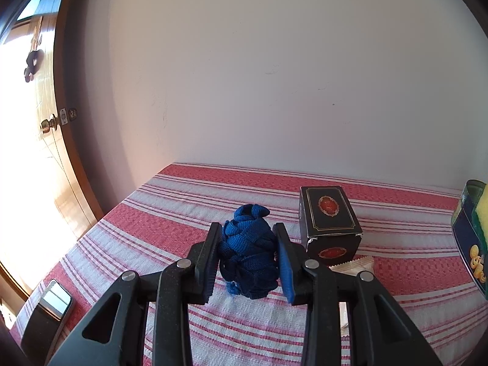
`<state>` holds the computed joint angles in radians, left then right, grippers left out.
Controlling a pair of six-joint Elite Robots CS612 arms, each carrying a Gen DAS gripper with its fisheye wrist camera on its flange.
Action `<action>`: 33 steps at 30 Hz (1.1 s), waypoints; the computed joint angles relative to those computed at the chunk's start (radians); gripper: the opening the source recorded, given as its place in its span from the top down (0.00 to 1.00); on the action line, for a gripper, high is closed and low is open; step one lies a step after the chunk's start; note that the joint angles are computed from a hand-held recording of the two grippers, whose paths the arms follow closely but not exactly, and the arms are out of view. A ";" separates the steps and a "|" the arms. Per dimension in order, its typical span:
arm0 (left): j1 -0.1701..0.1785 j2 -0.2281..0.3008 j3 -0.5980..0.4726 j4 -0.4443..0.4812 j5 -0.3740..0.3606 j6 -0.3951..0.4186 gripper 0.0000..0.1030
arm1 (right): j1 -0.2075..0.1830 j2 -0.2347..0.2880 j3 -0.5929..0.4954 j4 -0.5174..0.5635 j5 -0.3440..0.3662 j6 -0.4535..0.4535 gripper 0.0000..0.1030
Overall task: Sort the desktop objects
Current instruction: 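Grasp the large yellow sponge with the right tool while the left tool holds the knit item, then carry the knit item and yellow sponge with both tools over the blue tin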
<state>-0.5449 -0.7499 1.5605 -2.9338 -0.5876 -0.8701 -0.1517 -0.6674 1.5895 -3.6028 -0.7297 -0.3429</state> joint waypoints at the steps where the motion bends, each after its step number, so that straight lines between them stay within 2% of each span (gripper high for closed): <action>1: 0.000 0.002 -0.001 -0.005 0.000 0.006 0.65 | 0.000 -0.001 0.002 -0.004 -0.001 0.000 0.49; 20: -0.015 0.011 -0.007 -0.027 0.020 0.023 0.65 | -0.021 -0.016 0.038 -0.018 -0.001 0.013 0.49; 33: -0.035 0.014 0.004 -0.101 0.015 0.053 0.65 | -0.046 -0.035 0.074 -0.042 -0.006 0.023 0.49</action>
